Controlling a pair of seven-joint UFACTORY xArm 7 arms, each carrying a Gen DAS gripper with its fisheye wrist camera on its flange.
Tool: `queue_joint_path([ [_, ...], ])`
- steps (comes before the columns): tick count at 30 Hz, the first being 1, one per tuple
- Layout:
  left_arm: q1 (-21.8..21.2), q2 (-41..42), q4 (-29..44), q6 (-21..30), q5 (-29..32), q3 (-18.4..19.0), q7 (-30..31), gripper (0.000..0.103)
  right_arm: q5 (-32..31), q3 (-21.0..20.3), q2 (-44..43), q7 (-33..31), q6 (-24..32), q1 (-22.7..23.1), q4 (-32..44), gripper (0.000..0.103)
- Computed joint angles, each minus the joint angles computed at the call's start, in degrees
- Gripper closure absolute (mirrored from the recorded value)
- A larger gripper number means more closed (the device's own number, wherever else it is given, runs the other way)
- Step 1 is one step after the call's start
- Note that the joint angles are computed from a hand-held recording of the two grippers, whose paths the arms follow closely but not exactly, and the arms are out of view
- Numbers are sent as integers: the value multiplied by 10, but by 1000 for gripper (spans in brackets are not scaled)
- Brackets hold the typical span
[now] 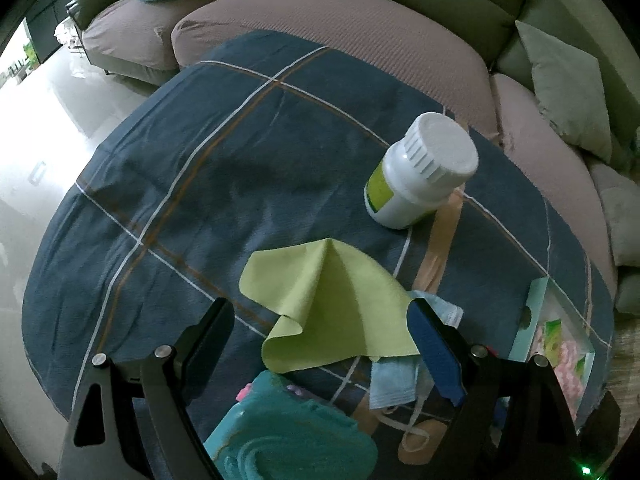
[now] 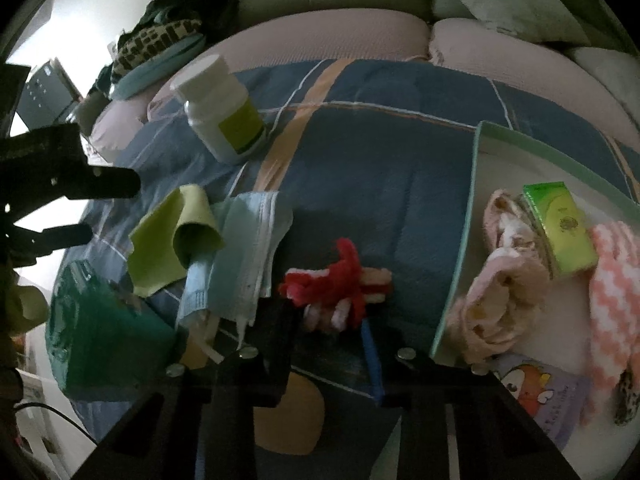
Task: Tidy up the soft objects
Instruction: 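Grasp the red plush toy with the right gripper while the left gripper lowers toward the lime cloth, then pinch the lime cloth with the left gripper and lift it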
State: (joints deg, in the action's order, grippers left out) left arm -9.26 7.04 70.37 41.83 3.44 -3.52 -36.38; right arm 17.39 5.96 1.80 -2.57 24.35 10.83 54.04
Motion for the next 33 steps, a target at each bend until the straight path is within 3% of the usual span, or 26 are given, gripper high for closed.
queue_joint_path([
  [4, 1, 12, 12, 6, -14, -1, 6, 14, 3, -5, -23, 2, -20, -3, -13, 71],
  [11, 15, 47, 67, 5, -113, -12, 71, 14, -34, -18, -60, 35, -37, -11, -29, 71],
  [20, 7, 150, 194, 134, -111, -6, 55, 15, -33, -33, -80, 44, -43, -22, -40, 71],
  [27, -22, 222, 289, 191, -59, 5, 13, 15, -65, -33, -92, 73, -53, -35, -50, 71],
  [33, -43, 271, 357, 236, -27, 15, -23, 15, -55, -44, -98, 75, -54, -41, -54, 71],
])
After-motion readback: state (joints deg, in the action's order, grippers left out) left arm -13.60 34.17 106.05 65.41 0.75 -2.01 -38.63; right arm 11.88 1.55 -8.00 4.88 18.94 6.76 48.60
